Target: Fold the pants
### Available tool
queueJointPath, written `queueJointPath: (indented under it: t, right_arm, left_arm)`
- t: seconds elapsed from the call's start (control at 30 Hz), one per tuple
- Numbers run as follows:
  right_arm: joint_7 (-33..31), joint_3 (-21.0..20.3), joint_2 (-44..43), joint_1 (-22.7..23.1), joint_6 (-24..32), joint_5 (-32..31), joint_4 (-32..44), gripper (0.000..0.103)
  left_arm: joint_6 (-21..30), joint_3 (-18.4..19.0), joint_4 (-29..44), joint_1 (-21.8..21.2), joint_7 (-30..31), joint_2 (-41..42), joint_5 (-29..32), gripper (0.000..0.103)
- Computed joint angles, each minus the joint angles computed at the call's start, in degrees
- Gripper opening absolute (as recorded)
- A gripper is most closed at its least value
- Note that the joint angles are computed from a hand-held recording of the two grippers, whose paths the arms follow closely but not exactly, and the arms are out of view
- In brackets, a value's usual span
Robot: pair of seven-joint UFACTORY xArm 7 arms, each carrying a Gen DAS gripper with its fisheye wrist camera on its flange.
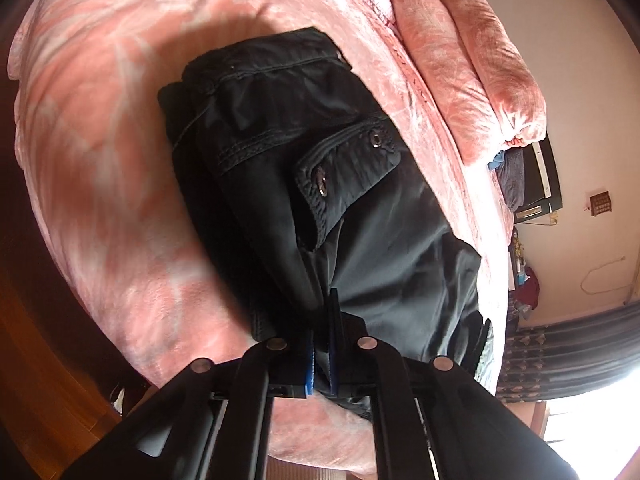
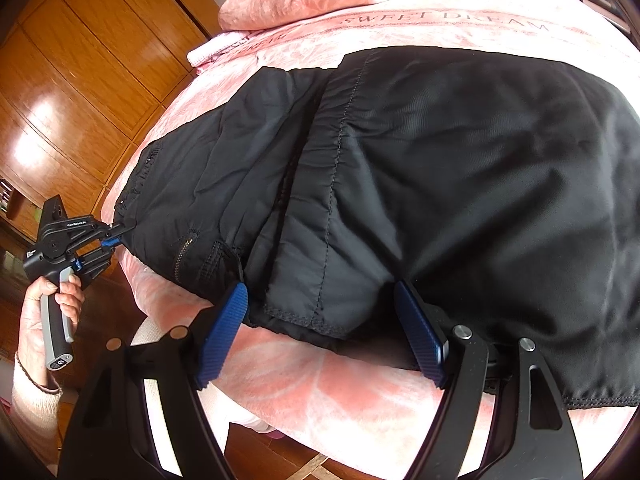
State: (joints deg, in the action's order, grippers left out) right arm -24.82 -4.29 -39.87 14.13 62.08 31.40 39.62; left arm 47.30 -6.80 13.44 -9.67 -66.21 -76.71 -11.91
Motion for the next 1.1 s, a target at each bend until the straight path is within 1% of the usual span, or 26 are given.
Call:
queueJointPath:
  t: [0.1,0.13,0.23,0.33,0.4,0.47,0.5,0.57,0.6,0.63,0.67,0.77,0.87,0.9,0.97,1.1]
  right_arm:
    - [-0.34,-0.24,0.16,-0.02,0.22,0.04,0.05,0.076]
    - [-0.36,-0.32,0.3,-0.1,0.36,0.03,0.15,0.076]
    - [-0.56,-0.33,0.54,-0.24,0.26,0.22,0.15,0.076]
    - [-0.48,0.06,0.64,-0.27,-0.38,0.38,-0.04,0.079]
    - [-0.3,0.49,0.37,-0.24,-0.81,0.17,-0.31,0.08]
    - [-0.39,0.72,0.11,-0.15,-0.9,-0.45,-0.4,0.08]
    - [-0.33,0.75,0.01,-0.07,-0.84,-0.58,-0.4,0.08]
    - [-0.33,0.37,0.22,0.1,-0.64,-0.39,-0.2,0.08]
    - [-0.29,0.19,0.3,0.13,-0.56,-0.2,-0.14,0.08]
    - [-0.17,0.17,0.28,0.16,-0.57,0.01,-0.18,0.08]
    - [-0.19,0.07,0.23,0.14,-0.55,0.09,-0.21,0.08]
    - [-0.13,0.43,-0.19,0.15,-1.07,-0.01,-0.66,0.081]
    - [-0.2,0.35,-0.36,0.26,-1.29,-0.15,-0.77,0.082]
    - [-0.3,0.3,-0.36,0.3,-1.37,-0.16,-0.81,0.082]
    - [-0.35,0.41,-0.31,0.43,-1.53,-0.21,-0.82,0.082]
    - [-0.34,0.56,-0.33,0.66,-1.6,-0.31,-0.85,0.082]
  left_arm:
    - [0.08,-0.54,-0.74,-0.34,-0.13,-0.76,0.18,0.005]
    - [0.87,-0.88,0.3,-0.28,-0.27,-0.63,0.52,0.004]
    - [2.11,-1.41,4.39,-0.28,2.28,1.74,2.78,0.004]
    - [2.0,0.51,3.25,-0.47,3.77,3.09,1.97,0.004]
    - [-0.55,2.5,-0.33,-1.24,4.47,2.94,-0.35,0.005]
    - [-0.92,1.91,0.04,-1.02,4.86,3.39,-0.34,0.005]
    - [0.05,1.6,1.3,-0.94,5.65,4.28,0.38,0.007]
    - [1.64,1.42,2.47,-0.57,5.32,3.78,0.23,0.017]
    - [2.21,1.72,2.73,-0.63,5.3,2.96,-0.13,0.034]
    - [3.39,1.33,3.12,-0.13,4.76,1.8,-0.04,0.055]
    - [4.26,0.83,3.54,0.46,4.46,0.82,0.37,0.059]
    - [9.19,0.73,5.29,2.09,4.82,-0.16,2.18,0.059]
    - [11.94,1.99,3.95,3.29,4.02,-2.29,1.36,0.059]
    - [12.16,2.53,3.19,3.5,4.16,-3.02,1.05,0.058]
    - [11.0,3.05,1.81,3.79,4.5,-3.41,0.26,0.058]
    - [6.82,3.21,0.95,4.57,5.44,-1.83,-0.14,0.058]
